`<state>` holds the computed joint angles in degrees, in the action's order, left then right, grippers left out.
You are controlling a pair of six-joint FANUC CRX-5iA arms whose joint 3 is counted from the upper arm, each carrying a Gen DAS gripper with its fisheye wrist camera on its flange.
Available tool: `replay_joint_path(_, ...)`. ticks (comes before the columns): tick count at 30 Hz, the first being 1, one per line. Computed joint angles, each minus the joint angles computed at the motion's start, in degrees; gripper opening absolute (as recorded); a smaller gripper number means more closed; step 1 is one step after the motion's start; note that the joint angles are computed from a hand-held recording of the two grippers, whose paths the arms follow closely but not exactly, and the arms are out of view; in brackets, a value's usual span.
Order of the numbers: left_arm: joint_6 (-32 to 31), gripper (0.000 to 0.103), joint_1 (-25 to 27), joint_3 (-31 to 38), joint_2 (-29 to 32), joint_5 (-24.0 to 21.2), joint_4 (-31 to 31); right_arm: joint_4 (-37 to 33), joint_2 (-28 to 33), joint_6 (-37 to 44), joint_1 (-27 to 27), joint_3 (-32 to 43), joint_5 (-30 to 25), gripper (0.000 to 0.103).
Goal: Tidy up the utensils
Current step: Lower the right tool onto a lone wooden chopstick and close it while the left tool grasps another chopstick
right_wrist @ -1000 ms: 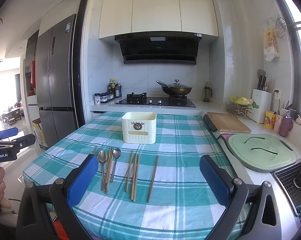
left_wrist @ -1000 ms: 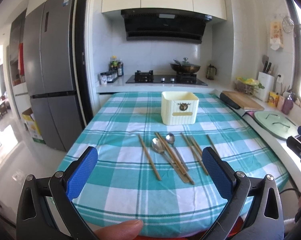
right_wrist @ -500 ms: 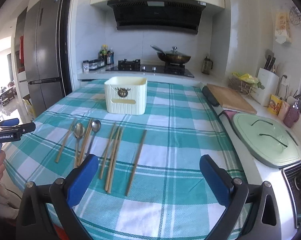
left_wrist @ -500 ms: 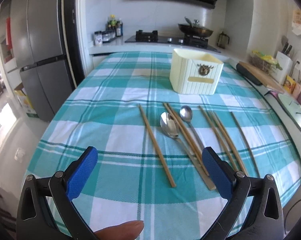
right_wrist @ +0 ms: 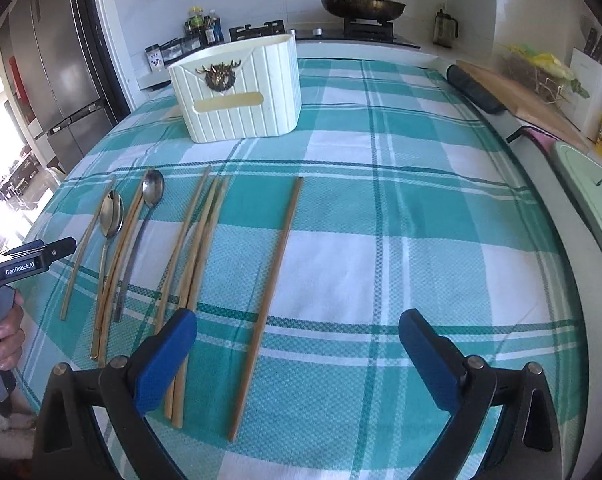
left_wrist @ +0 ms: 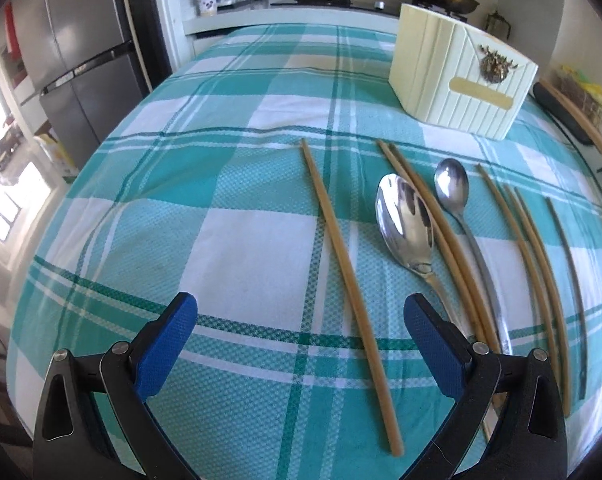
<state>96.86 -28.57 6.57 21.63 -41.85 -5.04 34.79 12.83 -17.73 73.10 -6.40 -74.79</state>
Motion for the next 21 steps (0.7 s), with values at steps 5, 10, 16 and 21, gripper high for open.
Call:
replay_joint_path(5,-1.6,0.103,-0.5,1.7,1.6,-2.6,-1.7,-3.0,2.8,6.7,-3.0,2.6,2.2,0.087)
replay_joint_path(10,-9.8,0.089,1.7,-0.6,0.7,-1.8,4.1,-5.8,4.9,12.3,-4.2,5.0,0.6,0.053)
replay_joint_path(16,-16.1,0.088,4.2,1.2,1.8,-4.4,5.7,-9.3,2.0,13.6,-4.8,3.6,-1.9,0.047)
replay_joint_path(21,-21.9,0.088,4.7,9.7,7.5,-11.1,7.7,-12.6,-0.5,17.6,-6.9,2.1,0.8,0.05)
